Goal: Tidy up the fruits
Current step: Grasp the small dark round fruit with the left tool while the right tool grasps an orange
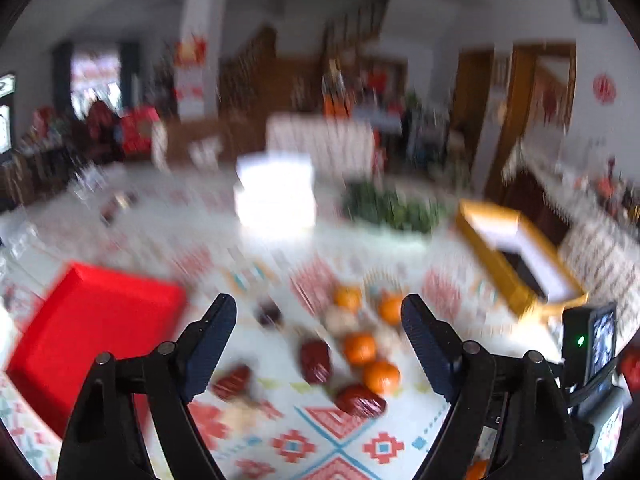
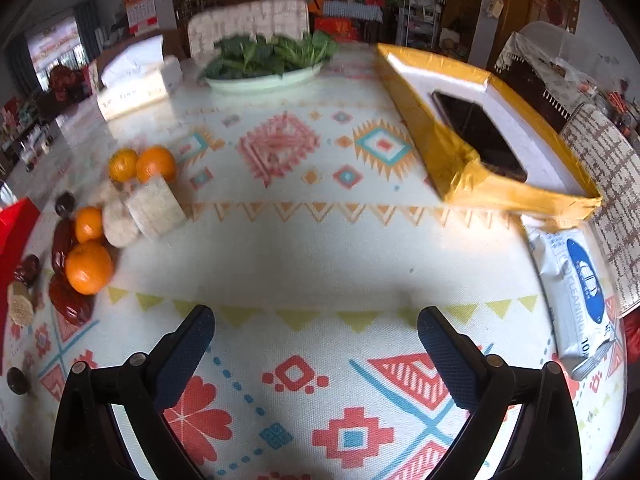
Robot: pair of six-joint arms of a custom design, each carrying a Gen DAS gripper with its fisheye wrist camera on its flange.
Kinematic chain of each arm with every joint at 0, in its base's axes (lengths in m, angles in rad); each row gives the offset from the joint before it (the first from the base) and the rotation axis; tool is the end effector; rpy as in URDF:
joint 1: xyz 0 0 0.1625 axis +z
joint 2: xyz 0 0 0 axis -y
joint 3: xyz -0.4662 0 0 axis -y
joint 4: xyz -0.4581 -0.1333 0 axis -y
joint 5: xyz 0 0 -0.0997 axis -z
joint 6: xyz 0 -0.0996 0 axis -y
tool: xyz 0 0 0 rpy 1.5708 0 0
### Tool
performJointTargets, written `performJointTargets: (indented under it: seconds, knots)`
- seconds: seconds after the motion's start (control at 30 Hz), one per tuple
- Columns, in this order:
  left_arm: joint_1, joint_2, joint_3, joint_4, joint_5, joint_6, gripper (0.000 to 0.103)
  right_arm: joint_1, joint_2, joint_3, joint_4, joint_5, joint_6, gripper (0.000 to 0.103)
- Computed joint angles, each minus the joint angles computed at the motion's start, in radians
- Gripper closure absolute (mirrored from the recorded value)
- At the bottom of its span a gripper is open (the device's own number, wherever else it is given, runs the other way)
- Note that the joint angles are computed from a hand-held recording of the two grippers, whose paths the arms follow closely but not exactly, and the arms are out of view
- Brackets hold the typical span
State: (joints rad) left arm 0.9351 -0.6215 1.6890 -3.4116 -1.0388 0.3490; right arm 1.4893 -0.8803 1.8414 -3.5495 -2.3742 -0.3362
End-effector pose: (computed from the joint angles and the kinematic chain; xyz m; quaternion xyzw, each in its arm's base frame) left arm -0.2863 -0.6976 0.0409 0.3351 0.8343 -0.3949 0.1890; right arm 0.0068 -0.6733 0.1948 -0.0868 -0.8215 0.3678 0.4270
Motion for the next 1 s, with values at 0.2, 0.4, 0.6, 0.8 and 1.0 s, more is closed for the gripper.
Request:
performJointTargets:
  seconds: [0.2, 0.4, 0.6, 0.8, 1.0]
  knots:
    - [-0.005, -0.097, 0.098, -0.198, -0.030, 0.064, 0.000, 0.040, -0.025, 0.073, -0.319, 0.119, -0.162, 0.000]
    - [0.009, -0.143, 0.138, -0.259, -0.071, 0.080, 0.000, 0.044, -0.065, 0.108, -0.392, 0.207, -0.154, 0.000]
    - [0.034, -0.170, 0.184, -0.114, -0.012, 0.101, 0.000, 0.039, -0.071, 0.175, -0.470, 0.205, -0.194, 0.000]
    - [0.098, -0.164, 0.194, 0.146, -0.029, 0.037, 0.000, -0.005, -0.170, 0.297, -0.171, 0.281, -0.072, 0.004]
    - [0.130, -0.151, 0.194, 0.254, -0.049, 0.029, 0.027, -0.019, -0.165, 0.311, -0.033, 0.347, -0.049, 0.016]
